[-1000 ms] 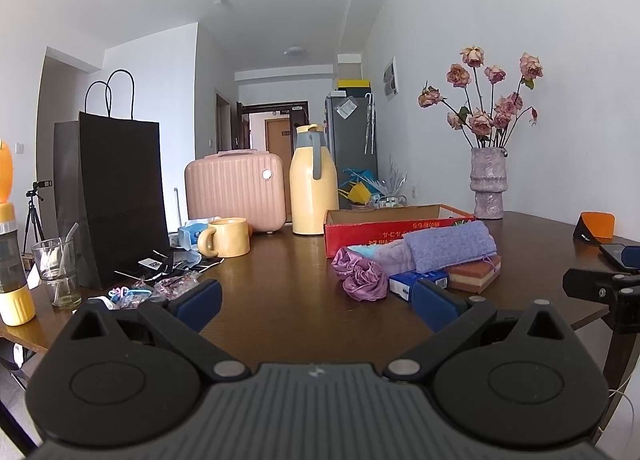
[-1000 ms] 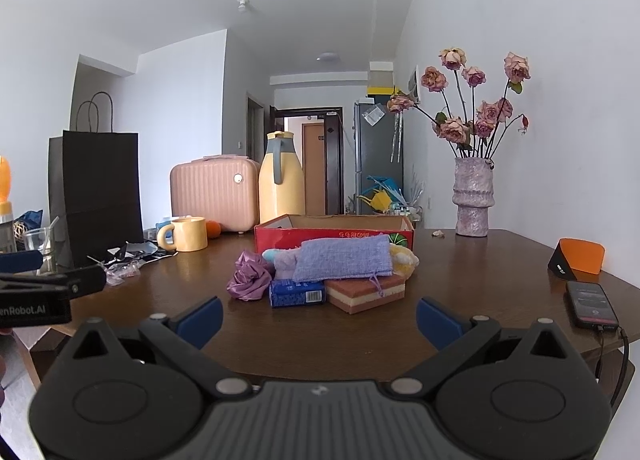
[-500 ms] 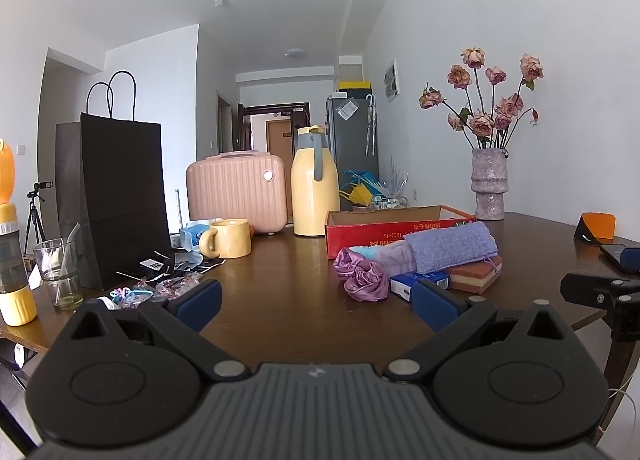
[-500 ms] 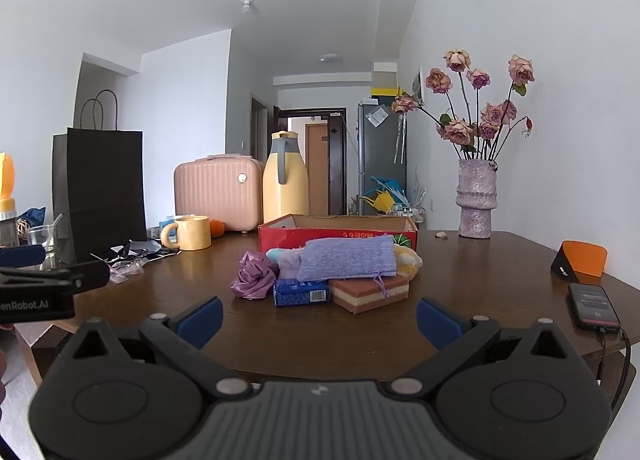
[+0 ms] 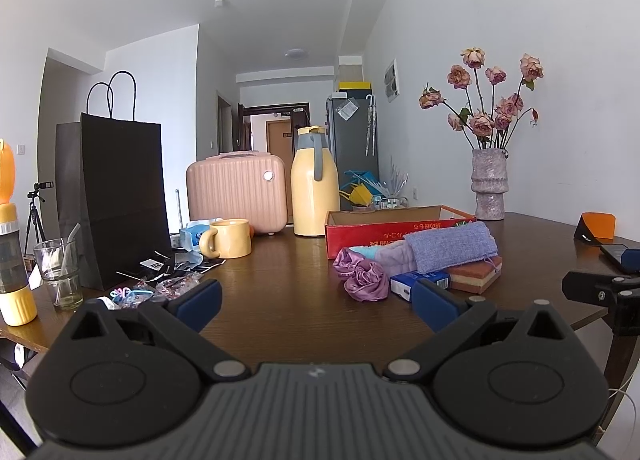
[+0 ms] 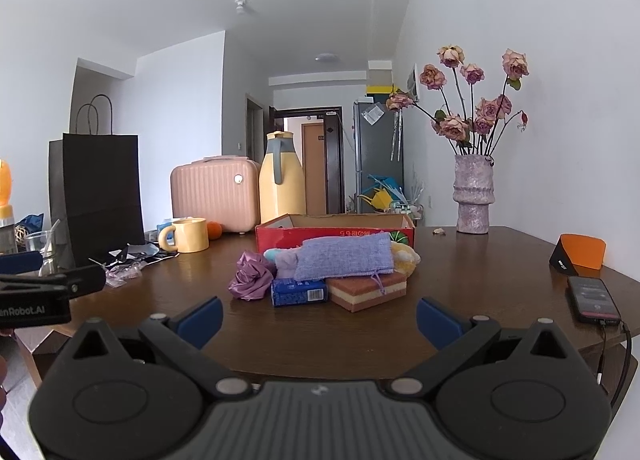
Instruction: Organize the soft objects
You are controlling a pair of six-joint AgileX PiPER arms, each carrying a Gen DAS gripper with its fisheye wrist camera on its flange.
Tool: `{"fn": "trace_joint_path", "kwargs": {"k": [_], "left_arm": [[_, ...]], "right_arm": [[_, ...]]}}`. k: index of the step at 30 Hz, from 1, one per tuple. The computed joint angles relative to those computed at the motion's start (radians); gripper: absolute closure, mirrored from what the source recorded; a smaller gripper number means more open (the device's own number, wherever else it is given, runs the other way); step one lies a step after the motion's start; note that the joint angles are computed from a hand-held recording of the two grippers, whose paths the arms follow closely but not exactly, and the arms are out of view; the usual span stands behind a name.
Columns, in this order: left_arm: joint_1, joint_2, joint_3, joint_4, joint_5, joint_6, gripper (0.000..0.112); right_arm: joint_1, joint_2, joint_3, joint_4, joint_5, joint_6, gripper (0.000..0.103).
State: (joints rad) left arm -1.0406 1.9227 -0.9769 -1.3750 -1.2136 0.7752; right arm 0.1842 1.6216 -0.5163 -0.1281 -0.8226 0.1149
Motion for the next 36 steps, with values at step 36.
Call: {"fn": "trace_joint_path", "kwargs": {"k": [36], "left_arm": [[0.349, 0.265, -0.589, 0.023, 0.496, 0.320, 0.009]], "right_arm": [[-0.104, 0.336, -0.495, -0.118, 0.125, 0.137, 0.000]]}}
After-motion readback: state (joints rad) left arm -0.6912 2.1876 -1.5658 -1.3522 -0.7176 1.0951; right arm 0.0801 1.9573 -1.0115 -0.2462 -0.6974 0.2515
